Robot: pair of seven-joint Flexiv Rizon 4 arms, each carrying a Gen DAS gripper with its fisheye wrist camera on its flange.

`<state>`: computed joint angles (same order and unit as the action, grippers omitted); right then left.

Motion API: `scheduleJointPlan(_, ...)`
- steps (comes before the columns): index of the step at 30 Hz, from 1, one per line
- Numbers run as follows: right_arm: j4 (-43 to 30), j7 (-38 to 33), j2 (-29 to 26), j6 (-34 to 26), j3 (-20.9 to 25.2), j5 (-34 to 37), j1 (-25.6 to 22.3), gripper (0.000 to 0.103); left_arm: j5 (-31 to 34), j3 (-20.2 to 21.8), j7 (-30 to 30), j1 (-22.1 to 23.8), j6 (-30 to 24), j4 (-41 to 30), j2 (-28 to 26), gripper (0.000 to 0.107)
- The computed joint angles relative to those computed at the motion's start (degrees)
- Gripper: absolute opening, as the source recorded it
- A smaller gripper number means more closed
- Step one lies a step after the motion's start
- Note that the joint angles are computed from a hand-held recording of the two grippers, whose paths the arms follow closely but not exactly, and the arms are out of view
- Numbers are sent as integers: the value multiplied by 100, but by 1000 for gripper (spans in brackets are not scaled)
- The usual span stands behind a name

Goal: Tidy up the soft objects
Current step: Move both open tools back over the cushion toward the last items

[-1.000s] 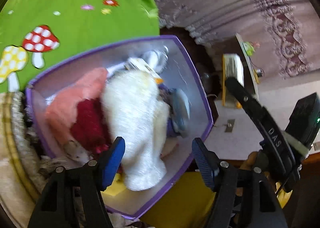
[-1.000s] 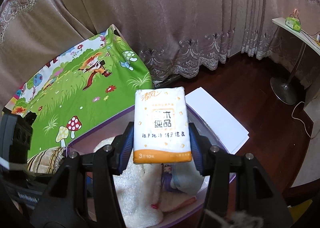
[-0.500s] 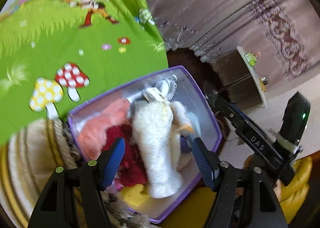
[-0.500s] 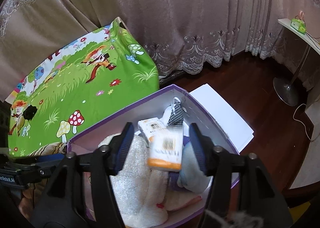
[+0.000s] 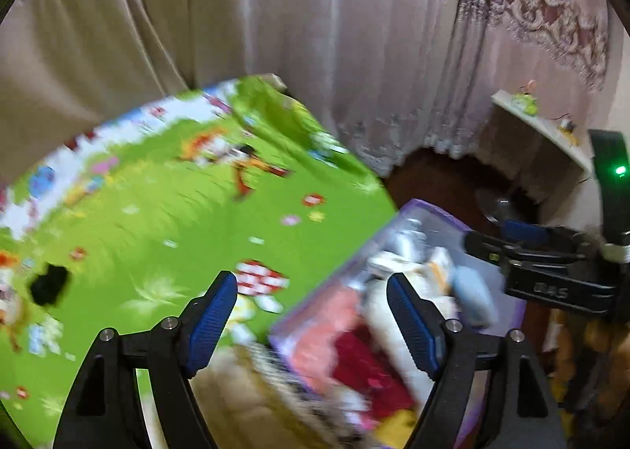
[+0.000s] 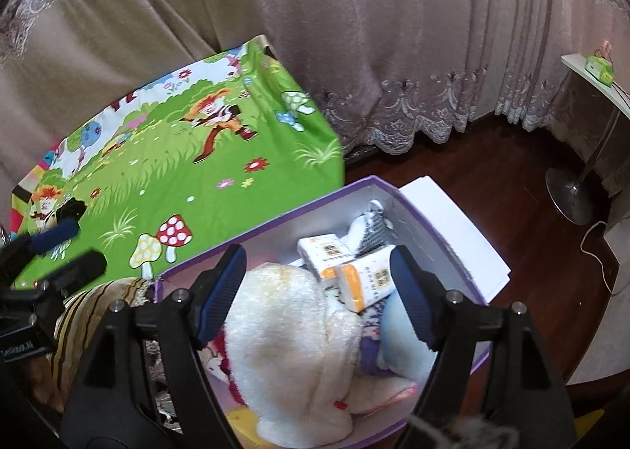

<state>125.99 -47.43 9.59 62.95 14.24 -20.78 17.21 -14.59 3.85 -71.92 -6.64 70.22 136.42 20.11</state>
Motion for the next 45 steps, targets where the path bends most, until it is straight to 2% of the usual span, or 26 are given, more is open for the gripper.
scheduleJointPlan(2, -82, -68, -70, -34, 32, 27, 79, 78, 308, -11, -138, 263, 160, 28, 77, 79)
scheduleJointPlan(5, -215, -155, -173, -81, 85, 19, 207, 78, -181, 431, 373, -3, 279, 119, 99, 79)
scheduleJointPlan(9, -423, -228, -326, -140, 149, 32, 402, 78, -741, 759, 888, 33, 127, 173, 172, 79)
scheduleJointPlan(18, -1069, -337, -887, -105, 227, -88, 879, 79, -607, 981, 748, 1220, -235, 157, 178, 79)
scheduleJointPlan(27, -1946, -611, -1649, -198, 246, -100, 1423, 79, -903, 1345, 845, 2050, -392, -23, -189, 79)
scheduleJointPlan(35, -2768, -903, -2338, -301, 221, -17, 1892, 79, -586, 1379, 598, 2821, -350, -332, -668, 79)
scheduleJointPlan(45, -4040, -1462, -3400, -611, 155, -16, 2522, 82, -822, 1483, 559, 3351, -561, -802, -1485, 79)
